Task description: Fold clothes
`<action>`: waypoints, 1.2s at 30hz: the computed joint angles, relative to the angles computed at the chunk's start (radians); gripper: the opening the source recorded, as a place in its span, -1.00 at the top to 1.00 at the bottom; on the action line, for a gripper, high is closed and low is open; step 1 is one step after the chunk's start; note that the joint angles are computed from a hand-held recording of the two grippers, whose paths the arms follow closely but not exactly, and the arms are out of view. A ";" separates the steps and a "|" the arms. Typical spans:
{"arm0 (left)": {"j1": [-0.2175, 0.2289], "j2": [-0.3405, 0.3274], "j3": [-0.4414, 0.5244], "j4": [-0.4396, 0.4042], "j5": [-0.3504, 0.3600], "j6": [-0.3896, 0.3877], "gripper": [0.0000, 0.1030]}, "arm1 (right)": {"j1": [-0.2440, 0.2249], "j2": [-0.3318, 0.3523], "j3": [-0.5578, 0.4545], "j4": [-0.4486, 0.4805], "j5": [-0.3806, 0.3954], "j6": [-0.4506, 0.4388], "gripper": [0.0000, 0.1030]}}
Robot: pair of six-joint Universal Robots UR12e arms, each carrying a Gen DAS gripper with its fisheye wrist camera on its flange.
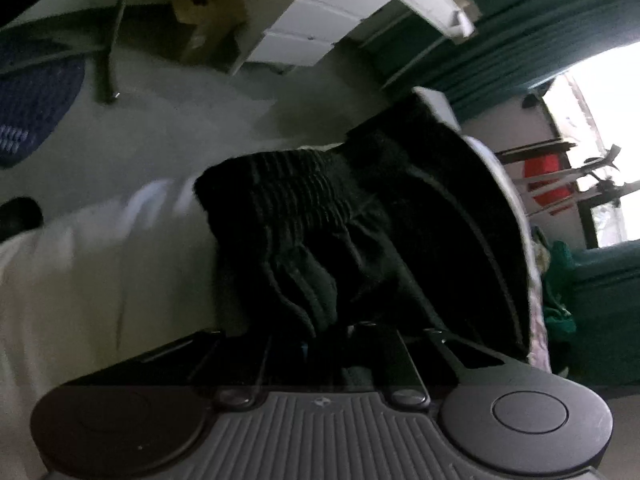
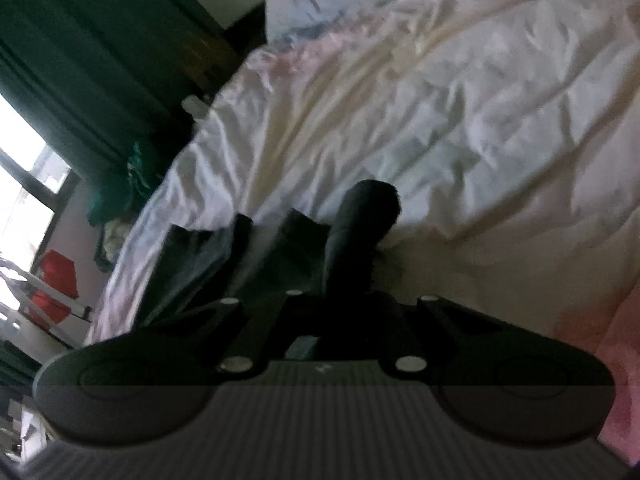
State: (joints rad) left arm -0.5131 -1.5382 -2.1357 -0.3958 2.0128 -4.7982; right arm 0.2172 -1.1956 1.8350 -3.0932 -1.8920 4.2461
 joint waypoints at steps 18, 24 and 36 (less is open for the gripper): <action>0.030 0.031 0.105 0.140 0.086 0.135 0.86 | 0.000 0.007 -0.101 0.003 -0.027 -0.052 0.87; 0.162 -0.063 0.234 0.097 -0.026 0.194 0.85 | 0.000 0.140 -0.353 0.111 -0.018 -0.139 0.87; 0.332 -0.382 0.523 -0.069 -0.140 0.282 0.80 | 0.016 0.592 -1.052 0.531 -0.009 -0.309 0.87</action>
